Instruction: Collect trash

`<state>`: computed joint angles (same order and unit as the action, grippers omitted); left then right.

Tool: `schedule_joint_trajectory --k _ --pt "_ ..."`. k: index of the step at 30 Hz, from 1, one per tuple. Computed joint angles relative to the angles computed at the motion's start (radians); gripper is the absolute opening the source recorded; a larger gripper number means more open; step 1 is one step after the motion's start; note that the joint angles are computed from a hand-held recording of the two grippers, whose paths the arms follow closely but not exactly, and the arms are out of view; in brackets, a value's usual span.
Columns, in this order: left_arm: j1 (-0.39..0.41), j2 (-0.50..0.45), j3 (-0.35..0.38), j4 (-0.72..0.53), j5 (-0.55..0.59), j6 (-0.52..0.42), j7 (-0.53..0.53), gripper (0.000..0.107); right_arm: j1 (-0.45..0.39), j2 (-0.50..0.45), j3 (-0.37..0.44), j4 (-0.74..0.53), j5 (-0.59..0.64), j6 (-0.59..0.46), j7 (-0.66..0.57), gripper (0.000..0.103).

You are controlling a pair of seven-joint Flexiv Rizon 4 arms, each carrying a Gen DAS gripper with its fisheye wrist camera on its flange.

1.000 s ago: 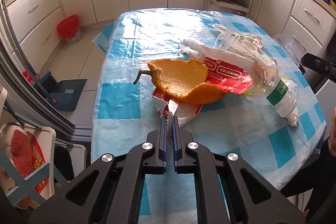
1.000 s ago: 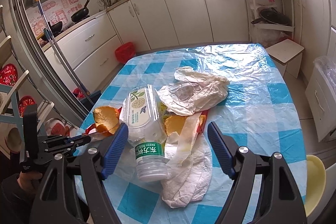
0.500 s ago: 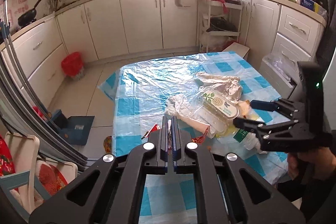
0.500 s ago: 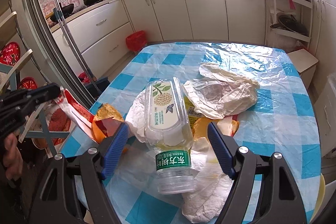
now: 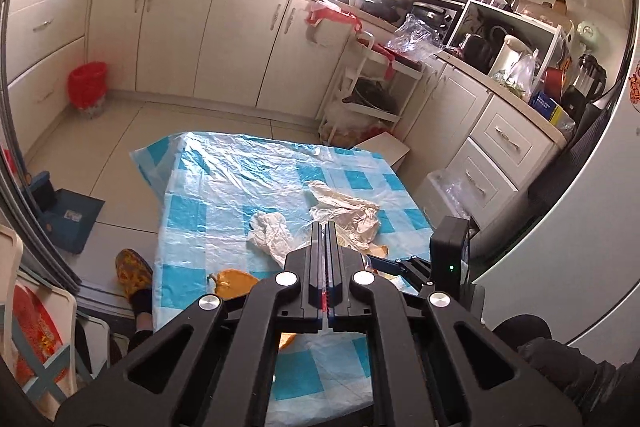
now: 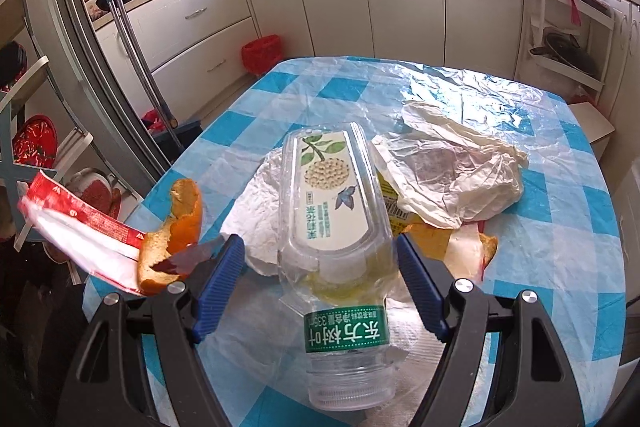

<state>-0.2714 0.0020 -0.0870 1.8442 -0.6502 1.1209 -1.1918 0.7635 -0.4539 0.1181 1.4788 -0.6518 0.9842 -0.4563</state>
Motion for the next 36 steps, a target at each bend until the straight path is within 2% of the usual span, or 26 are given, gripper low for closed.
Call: schedule_joint_trajectory --k 3,6,7,9,10,11,15,19,20,24,25,27,29,31,36 --pt "0.019 0.005 0.01 -0.012 0.178 -0.045 -0.095 0.002 0.007 -0.006 -0.005 -0.008 -0.01 -0.014 -0.002 0.075" --pt "0.038 0.012 0.027 0.011 0.239 -0.14 -0.114 0.002 0.006 -0.009 -0.002 -0.012 -0.008 -0.016 -0.011 0.075" --pt "0.044 0.015 0.032 0.019 0.252 -0.183 -0.103 0.008 0.006 -0.01 -0.002 -0.013 -0.006 -0.014 -0.012 0.075" --pt "0.053 0.026 0.035 0.042 0.34 -0.232 -0.103 0.032 0.005 -0.008 -0.002 -0.01 -0.003 -0.011 -0.01 0.075" --pt "0.053 0.031 0.037 0.06 0.36 -0.236 -0.081 0.053 0.004 -0.007 -0.001 -0.009 -0.001 -0.008 -0.008 0.075" --pt "0.051 0.037 0.036 0.083 0.379 -0.23 -0.052 0.057 0.003 -0.008 0.0 -0.009 0.002 -0.005 -0.009 0.075" --pt "0.053 0.025 0.023 0.097 0.521 -0.272 -0.015 0.058 0.002 -0.007 0.0 -0.006 0.007 -0.002 -0.008 0.075" --pt "0.058 -0.014 0.017 0.073 0.644 -0.285 -0.051 0.063 0.001 -0.007 0.003 -0.005 0.014 -0.004 -0.012 0.075" --pt "0.058 -0.014 0.021 0.083 0.632 -0.258 -0.05 0.067 0.0 -0.008 0.003 -0.004 0.015 -0.003 -0.011 0.075" --pt "0.069 -0.029 0.032 0.092 0.531 -0.267 -0.032 0.068 -0.001 -0.009 0.004 -0.004 0.022 0.001 -0.012 0.075" --pt "0.072 -0.03 0.034 0.1 0.501 -0.261 -0.023 0.067 0.0 -0.01 0.003 -0.004 0.021 0.001 -0.012 0.075" --pt "0.07 -0.026 0.033 0.112 0.489 -0.237 -0.017 0.053 0.001 -0.011 0.002 -0.006 0.02 -0.001 -0.014 0.075" --pt "0.072 -0.029 0.033 0.104 0.488 -0.241 -0.034 0.017 0.002 -0.01 0.001 -0.006 0.02 0.0 -0.013 0.075" --pt "0.075 -0.035 0.032 0.101 0.465 -0.25 -0.036 0.005 0.002 -0.01 0.001 -0.005 0.02 0.0 -0.011 0.075" --pt "0.069 -0.026 0.03 0.113 0.449 -0.232 -0.046 0.001 0.003 0.0 -0.003 0.007 0.009 0.006 0.003 0.075"
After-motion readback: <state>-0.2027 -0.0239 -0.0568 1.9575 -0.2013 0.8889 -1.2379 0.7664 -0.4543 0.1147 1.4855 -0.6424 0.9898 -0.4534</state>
